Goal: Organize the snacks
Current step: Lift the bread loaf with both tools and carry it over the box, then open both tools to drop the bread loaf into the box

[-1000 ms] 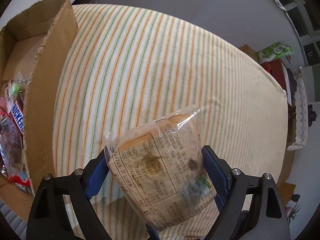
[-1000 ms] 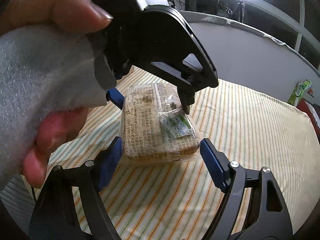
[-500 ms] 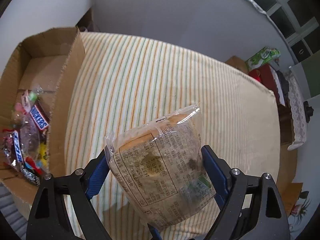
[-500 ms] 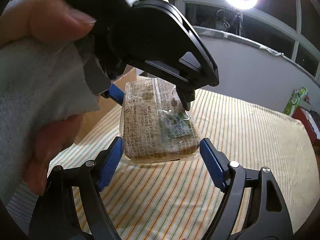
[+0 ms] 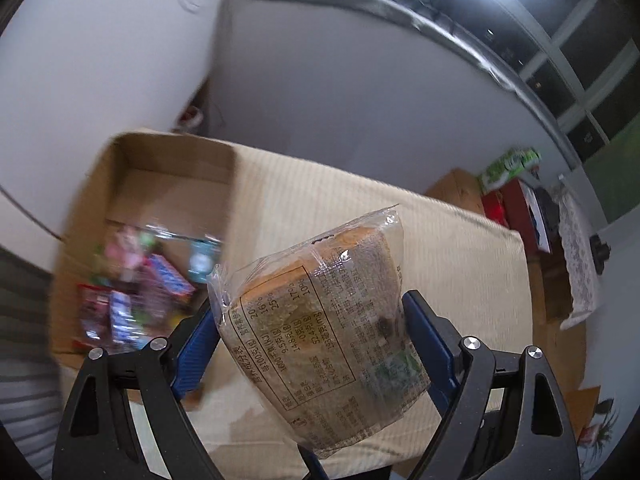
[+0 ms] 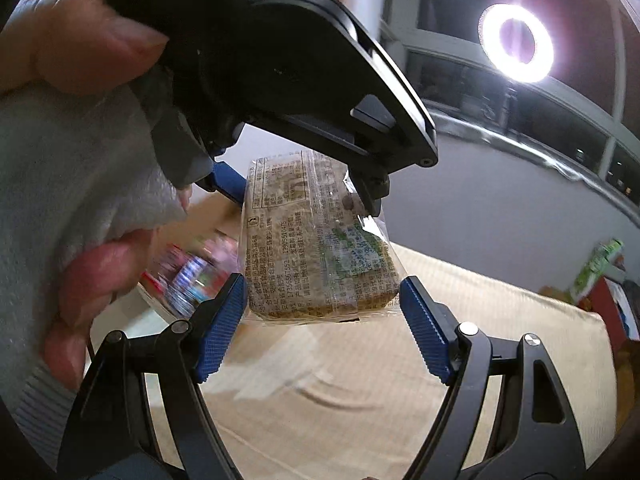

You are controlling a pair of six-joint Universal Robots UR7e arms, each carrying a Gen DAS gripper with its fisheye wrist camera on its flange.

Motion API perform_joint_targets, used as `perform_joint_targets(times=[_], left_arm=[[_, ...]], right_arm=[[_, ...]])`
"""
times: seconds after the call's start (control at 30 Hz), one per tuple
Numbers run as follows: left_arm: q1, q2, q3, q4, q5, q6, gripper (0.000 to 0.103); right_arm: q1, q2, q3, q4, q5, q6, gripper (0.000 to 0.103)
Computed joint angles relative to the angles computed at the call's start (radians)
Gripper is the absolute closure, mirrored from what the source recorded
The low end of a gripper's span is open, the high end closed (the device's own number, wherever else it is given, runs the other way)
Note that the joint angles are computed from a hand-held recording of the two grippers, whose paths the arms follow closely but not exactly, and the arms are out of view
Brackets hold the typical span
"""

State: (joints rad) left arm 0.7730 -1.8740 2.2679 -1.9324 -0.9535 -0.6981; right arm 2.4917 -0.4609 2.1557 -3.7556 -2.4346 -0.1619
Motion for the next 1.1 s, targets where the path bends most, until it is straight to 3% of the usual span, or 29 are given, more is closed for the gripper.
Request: perform_joint_targets(times=[0.3, 0.5, 0.6, 0.7, 0.77, 0.87, 1.1], left_arm=[[0.061, -0.087, -0.101, 0.175, 0.111, -0.001, 0.016], [0.129, -0.067, -0.113, 0.148, 0.098, 0.068, 0.016], [0.162, -0.064, -0.119, 0.120, 0.077, 0.110, 0.014], [0.191, -0.074, -0.116, 0.114, 0.094, 0.092, 0.014], [0.185, -0.092, -0.105, 0.119, 0.141, 0.048, 0.014], [0.198, -0.136, -0.089, 0.066, 0.119, 0.051, 0.014], [0.124, -0.243, -0.076, 0.114, 0.085, 0.065, 0.014]], right_arm=[[0.025, 0.095, -0.159, 0.078, 0.086, 0.023, 0.022], [0.014, 0.122, -0.220, 0.150, 0.094, 0.053, 0.022], [-0.019, 0.147, -0.268, 0.158, 0.098, 0.006, 0.019], [-0.039, 0.181, -0.301, 0.268, 0.044, 0.035, 0.014], [-0.046, 0.193, -0.293, 0.250, 0.030, 0.041, 0.014], [-0.048, 0.181, -0.256, 0.203, 0.038, 0.071, 0.012], [-0.057, 0.143, -0.194, 0.146, 0.016, 0.092, 0.007]])
